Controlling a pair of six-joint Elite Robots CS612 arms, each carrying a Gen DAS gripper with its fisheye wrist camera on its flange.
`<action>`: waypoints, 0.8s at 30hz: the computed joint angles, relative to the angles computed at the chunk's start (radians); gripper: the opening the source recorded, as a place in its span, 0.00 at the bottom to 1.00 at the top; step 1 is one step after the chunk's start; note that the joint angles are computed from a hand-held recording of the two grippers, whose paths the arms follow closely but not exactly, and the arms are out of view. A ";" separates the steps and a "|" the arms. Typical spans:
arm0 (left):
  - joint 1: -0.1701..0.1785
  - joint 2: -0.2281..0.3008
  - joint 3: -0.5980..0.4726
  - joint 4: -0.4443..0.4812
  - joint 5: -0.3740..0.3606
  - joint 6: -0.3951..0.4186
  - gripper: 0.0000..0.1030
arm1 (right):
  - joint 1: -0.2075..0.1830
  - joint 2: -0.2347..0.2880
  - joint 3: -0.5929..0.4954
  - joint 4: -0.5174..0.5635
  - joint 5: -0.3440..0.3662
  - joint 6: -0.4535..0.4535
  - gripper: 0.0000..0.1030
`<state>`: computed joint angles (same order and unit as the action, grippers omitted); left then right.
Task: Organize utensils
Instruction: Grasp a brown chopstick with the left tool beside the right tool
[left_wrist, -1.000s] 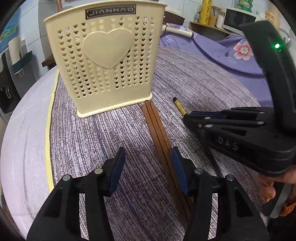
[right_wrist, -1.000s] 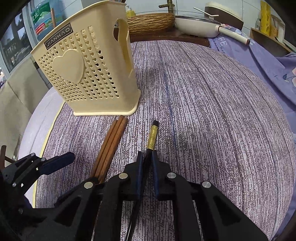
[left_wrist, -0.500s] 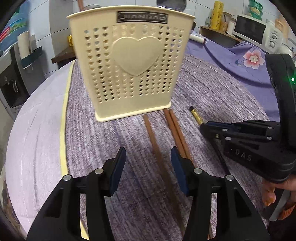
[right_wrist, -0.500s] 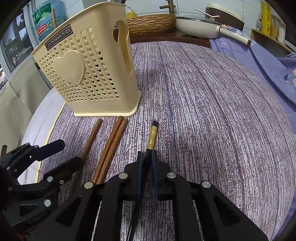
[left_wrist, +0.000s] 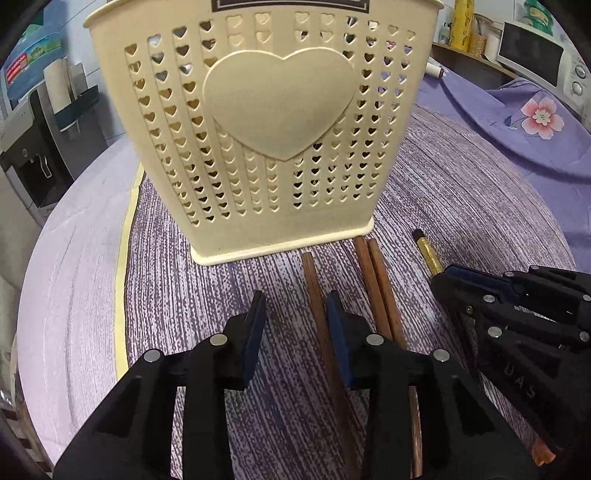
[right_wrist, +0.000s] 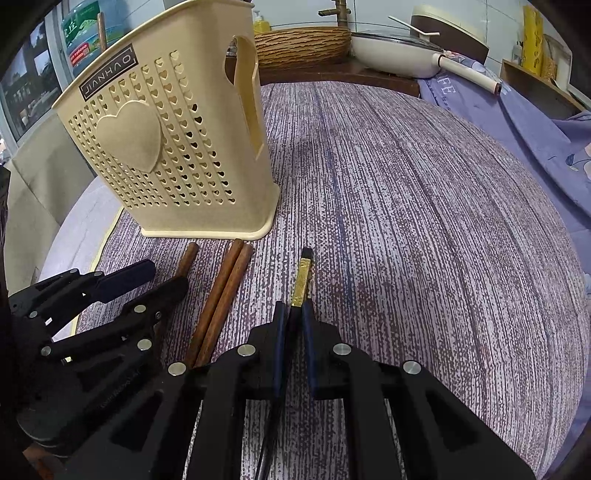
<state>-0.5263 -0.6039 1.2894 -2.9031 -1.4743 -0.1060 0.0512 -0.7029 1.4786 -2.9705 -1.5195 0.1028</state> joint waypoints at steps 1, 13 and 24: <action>-0.001 0.002 0.000 -0.009 0.001 0.004 0.33 | 0.001 0.001 -0.002 0.002 -0.003 0.002 0.09; -0.006 0.011 -0.002 -0.040 -0.028 0.017 0.09 | 0.008 0.007 -0.002 -0.021 -0.030 -0.003 0.08; 0.022 -0.015 0.054 -0.092 -0.122 -0.048 0.08 | 0.009 -0.008 0.046 -0.110 0.017 0.037 0.07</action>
